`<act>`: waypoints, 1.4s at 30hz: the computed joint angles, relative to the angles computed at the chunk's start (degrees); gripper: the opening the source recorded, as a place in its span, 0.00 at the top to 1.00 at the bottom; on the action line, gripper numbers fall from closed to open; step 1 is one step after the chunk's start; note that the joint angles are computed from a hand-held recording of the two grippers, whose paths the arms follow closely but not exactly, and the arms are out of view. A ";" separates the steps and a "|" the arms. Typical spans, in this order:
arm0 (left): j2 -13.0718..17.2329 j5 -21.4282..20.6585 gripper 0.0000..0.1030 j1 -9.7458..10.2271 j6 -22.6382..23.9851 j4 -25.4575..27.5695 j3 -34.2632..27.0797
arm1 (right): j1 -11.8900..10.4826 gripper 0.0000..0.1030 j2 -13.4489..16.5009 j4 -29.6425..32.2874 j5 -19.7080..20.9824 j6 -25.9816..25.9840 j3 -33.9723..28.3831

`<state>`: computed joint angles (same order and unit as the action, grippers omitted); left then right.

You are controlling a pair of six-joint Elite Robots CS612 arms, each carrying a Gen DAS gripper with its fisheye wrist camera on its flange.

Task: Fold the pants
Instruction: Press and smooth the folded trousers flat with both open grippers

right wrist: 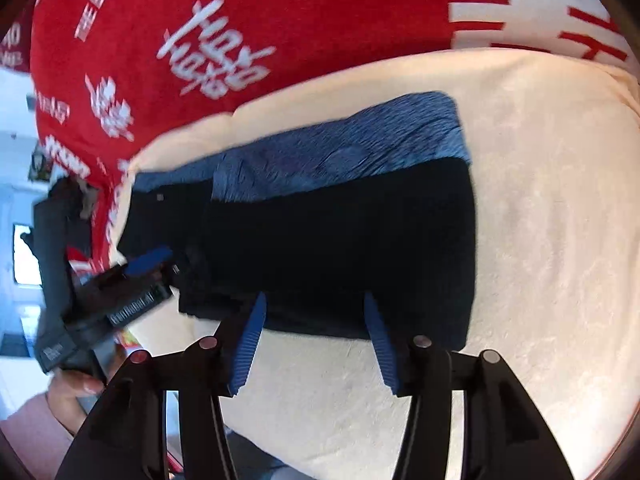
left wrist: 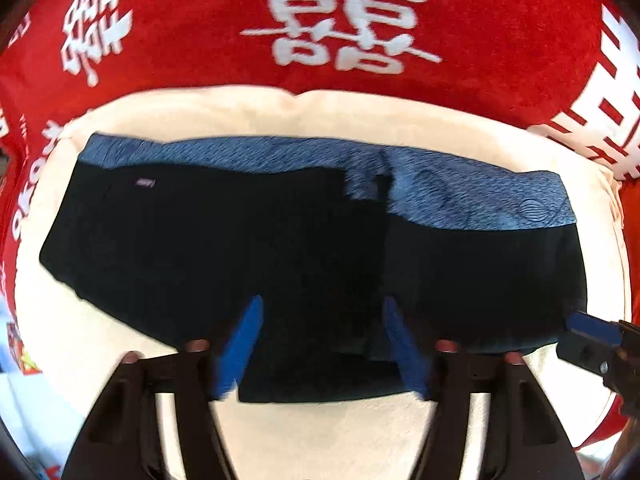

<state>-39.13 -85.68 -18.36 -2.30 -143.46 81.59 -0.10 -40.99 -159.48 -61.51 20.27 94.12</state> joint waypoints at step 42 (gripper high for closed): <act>4.39 -4.50 0.11 10.86 1.33 7.48 -7.18 | 12.03 0.17 7.01 20.73 -16.05 2.40 -19.70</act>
<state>-34.74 -90.18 -7.49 -0.97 -135.98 74.41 11.93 -33.98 -138.75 -77.56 22.67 74.43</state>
